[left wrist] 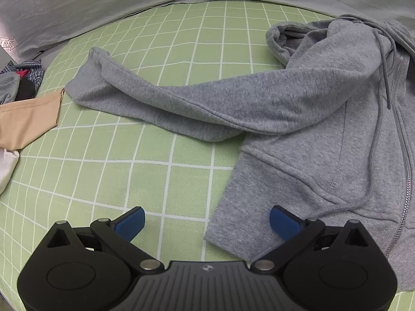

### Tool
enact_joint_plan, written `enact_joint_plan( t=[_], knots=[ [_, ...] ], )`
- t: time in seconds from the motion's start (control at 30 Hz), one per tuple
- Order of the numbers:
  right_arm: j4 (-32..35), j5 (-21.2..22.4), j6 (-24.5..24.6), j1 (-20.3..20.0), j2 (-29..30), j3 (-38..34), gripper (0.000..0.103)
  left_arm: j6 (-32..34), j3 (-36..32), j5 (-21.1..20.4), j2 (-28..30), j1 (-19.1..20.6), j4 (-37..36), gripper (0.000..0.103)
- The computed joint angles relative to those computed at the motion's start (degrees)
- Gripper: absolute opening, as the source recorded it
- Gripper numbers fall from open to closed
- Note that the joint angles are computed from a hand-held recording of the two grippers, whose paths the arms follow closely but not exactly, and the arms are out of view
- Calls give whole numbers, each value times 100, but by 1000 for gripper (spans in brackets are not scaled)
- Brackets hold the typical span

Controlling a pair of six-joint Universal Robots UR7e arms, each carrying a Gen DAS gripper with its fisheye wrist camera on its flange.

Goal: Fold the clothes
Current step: 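Grasp a hoodie sleeve with the right gripper and pull it outward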

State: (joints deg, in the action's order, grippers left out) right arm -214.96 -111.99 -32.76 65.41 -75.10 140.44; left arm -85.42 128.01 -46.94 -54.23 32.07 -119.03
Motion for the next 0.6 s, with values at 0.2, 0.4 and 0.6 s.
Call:
enact_joint_plan(
  t=[0.2, 0.4, 0.6],
  knots=[
    [370, 341, -479, -98, -172, -115, 17, 32, -15, 12, 16, 5, 1, 102],
    [238, -168, -1425, -252, 57, -989, 11, 102, -15, 33, 15, 9, 8, 102],
    [-414, -871, -1813, -247, 335, -1730, 30, 1, 94, 6, -57, 36, -194, 103]
  ],
)
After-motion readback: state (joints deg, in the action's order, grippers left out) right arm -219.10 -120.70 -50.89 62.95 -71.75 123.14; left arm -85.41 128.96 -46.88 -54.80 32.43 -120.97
